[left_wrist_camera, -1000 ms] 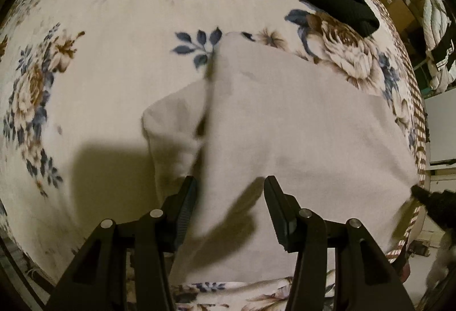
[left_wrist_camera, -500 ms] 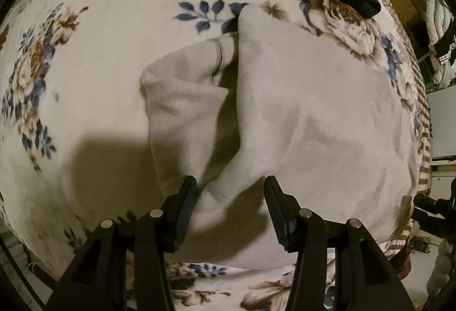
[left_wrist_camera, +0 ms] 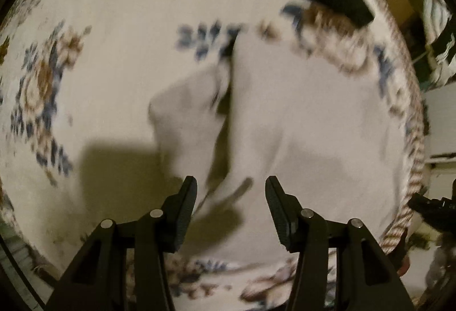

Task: Fold small clothes

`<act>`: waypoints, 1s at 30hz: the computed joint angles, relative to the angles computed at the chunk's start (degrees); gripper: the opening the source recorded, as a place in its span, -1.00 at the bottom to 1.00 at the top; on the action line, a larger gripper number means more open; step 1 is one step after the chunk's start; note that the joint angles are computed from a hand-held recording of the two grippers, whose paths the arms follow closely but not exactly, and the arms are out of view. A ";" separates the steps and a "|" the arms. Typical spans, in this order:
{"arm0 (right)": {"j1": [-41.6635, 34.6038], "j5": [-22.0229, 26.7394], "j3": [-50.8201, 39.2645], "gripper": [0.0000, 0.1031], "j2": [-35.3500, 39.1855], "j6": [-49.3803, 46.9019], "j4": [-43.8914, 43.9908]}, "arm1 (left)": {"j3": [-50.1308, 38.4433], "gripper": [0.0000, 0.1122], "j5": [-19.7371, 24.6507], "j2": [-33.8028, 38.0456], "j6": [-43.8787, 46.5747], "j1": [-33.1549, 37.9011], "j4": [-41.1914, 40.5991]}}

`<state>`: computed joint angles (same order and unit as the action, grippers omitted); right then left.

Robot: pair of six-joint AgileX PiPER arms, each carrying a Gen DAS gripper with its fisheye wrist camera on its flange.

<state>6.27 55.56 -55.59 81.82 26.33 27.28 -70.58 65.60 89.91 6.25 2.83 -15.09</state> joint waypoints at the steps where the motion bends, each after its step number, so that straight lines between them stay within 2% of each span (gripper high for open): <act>1: -0.34 -1.04 -1.65 0.01 0.85 -0.21 -0.75 | -2.65 -0.14 -0.71 2.14 0.08 -0.40 -0.99; 4: -1.56 -3.83 -8.12 0.01 7.57 -3.22 0.21 | -10.77 -0.14 -2.21 10.23 -0.69 -2.15 -1.23; 7: -1.93 -5.26 -15.49 0.01 16.57 -4.23 0.67 | -19.50 -0.14 -1.35 20.16 -1.74 -2.77 -1.16; 9: -1.98 -5.22 -19.34 0.01 21.79 -3.75 0.21 | -22.47 -0.16 -1.71 23.24 -2.26 -3.18 -0.01; 10: -2.00 -4.84 -21.43 -0.23 24.44 -3.52 0.30 | -22.44 -0.37 -3.19 23.71 -1.91 -3.23 -0.31; 11: -1.53 -5.58 -22.05 -0.95 25.45 -2.32 0.13 | -21.21 -0.57 -5.49 23.23 -1.17 -2.88 -1.37; 12: -1.52 -6.93 -21.97 -0.92 25.71 -2.70 1.86 | -20.42 -0.82 -6.32 22.73 -0.28 -2.53 -2.22; 13: -1.19 -8.34 -21.79 -0.92 25.22 -2.87 3.21 | -18.95 -0.89 -7.80 21.60 0.64 -2.42 -2.51; 15: 0.97 -10.16 -22.69 -0.92 24.11 -0.51 0.10 | -14.82 -0.91 -11.14 18.24 2.96 -2.05 -2.99; 18: 3.79 -10.57 -24.86 -0.93 23.83 3.49 -6.01 | -12.95 -0.93 -12.09 16.03 3.19 -1.39 -2.48; 20: 3.55 -9.47 -26.72 -0.93 24.99 5.37 -9.31 | -14.86 -0.93 -11.17 17.60 2.66 -0.70 -2.03; 25: 1.15 -6.94 -28.73 -0.93 27.49 4.64 -10.93 | -21.75 -0.93 -8.23 23.05 0.15 0.39 -0.19; 28: 1.12 -6.92 -27.37 -0.93 27.67 3.44 -10.96 | -23.74 -0.91 -5.32 23.19 0.07 0.88 -0.11; 30: 0.64 -6.98 -25.82 -0.90 27.14 1.70 -7.98 | -22.59 -0.91 -4.29 21.04 -0.52 0.63 0.55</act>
